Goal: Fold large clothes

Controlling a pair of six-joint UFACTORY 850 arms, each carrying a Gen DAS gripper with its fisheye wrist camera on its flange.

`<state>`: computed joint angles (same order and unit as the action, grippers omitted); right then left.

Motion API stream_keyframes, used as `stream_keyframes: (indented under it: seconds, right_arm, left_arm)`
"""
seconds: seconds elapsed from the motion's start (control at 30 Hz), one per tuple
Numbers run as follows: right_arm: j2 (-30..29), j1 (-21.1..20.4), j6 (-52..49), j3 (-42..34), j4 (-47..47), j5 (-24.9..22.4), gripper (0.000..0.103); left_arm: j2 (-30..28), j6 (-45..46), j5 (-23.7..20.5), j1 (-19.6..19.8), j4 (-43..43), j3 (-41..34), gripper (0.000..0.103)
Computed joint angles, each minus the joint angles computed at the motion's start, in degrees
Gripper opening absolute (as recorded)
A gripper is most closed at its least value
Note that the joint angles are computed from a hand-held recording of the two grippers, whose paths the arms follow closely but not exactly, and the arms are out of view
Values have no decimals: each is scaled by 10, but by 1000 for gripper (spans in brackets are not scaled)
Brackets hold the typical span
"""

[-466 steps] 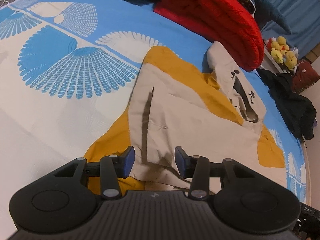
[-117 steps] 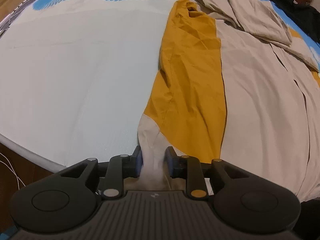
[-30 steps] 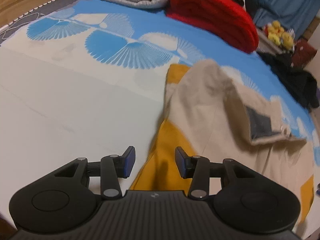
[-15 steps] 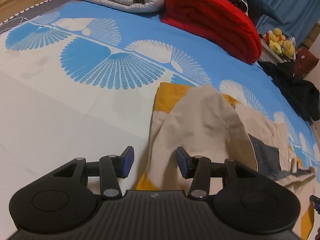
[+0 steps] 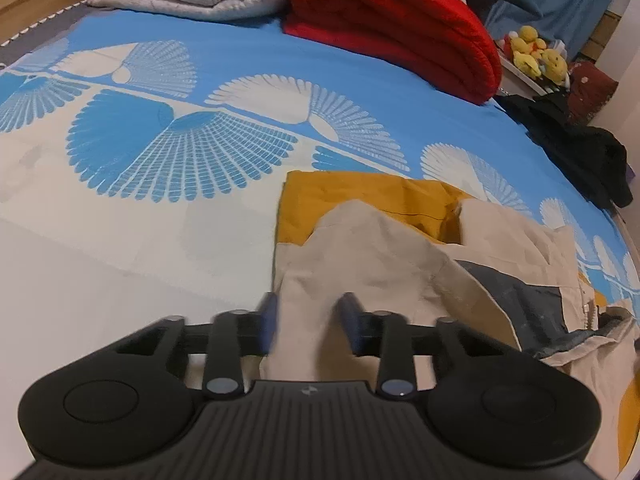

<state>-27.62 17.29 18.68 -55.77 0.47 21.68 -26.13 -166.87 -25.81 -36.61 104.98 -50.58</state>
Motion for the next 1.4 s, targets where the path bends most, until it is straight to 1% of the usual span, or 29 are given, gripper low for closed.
stream_keyframes:
  seconds: [0.03,0.1,0.13,0.2,0.27,0.3,0.37,0.43,0.5,0.6,0.67,0.7,0.77,0.8,0.83,0.87,0.9,0.93,0.97,1.03,1.07,1.1,1.13,1.17,1.2,1.23,1.27,1.3,1.4]
  right_arm:
    - [0,1,-12,0,13,4,2]
    - [8,2,-13,6,25,32,1]
    - [15,3,-15,13,34,60,1]
    - [33,4,-10,35,60,135,1]
    - [41,2,23,46,57,203,1]
    - [38,7,3,42,78,219,0]
    - [20,18,-58,18,136,205,0]
    - [-8,17,-74,-17,161,163,0]
    - [-44,19,-135,-59,216,109,0]
    - [-80,23,-191,-96,284,75,0]
    - [-77,28,-161,-93,266,102,0]
    - [-71,31,-141,-84,244,136,0]
    - [-67,39,-160,-79,249,169,0]
    - [-71,41,-181,-86,269,159,0]
    - [-78,42,-217,-100,303,126,1]
    - [-86,37,-250,-118,332,70,2]
    - [-94,35,-288,-130,374,31,4]
    - [-94,35,-329,-133,421,17,4]
    - [-80,38,-346,-120,444,27,5]
    - [-45,47,-316,-84,421,75,6]
    - [-20,50,-295,-62,401,86,6]
    - [3,49,-272,-46,375,85,12]
    - [30,46,-238,-26,332,76,19]
    - [54,44,-208,-6,295,69,21]
    - [74,44,-185,11,269,63,24]
    - [100,43,-158,37,235,52,27]
    - [122,41,-138,60,208,39,29]
    - [141,41,-127,82,192,22,34]
    - [156,18,-48,123,102,-18,43]
  left_arm:
    - [2,4,-7,0,3,1,2]
    - [13,5,-56,-9,6,8,1]
    - [21,6,-106,-18,-3,13,1]
    - [32,-48,-195,-32,32,28,1]
    - [21,-38,-247,-38,34,18,1]
    - [8,-12,-248,-35,21,4,1]
    - [-17,5,-219,-20,13,-19,1]
    - [-45,27,-176,-3,-7,-42,1]
    - [-66,48,-147,8,-20,-58,1]
    - [-69,46,-166,9,-21,-56,1]
    - [-61,35,-218,-2,-16,-48,1]
    - [-58,36,-237,-6,-17,-46,1]
    - [-57,45,-230,-4,-24,-49,1]
    - [-58,52,-198,3,-27,-53,1]
    - [-59,67,-148,13,-39,-58,6]
    - [-59,82,-122,18,-57,-61,6]
    - [-55,93,-120,17,-72,-60,6]
    - [-43,99,-132,13,-80,-54,8]
    - [-29,96,-140,9,-80,-47,9]
    - [11,73,-148,-5,-83,-25,20]
    - [31,61,-146,-12,-85,-15,23]
    - [50,63,-142,-22,-96,-8,24]
    - [68,86,-132,-30,-118,-4,25]
    - [82,126,-125,-38,-150,-3,25]
    - [96,168,-126,-53,-184,2,32]
    - [110,193,-131,-68,-209,9,45]
    - [122,198,-132,-85,-224,20,50]
    - [132,182,-129,-103,-229,33,53]
    - [139,86,-116,-136,-217,76,53]
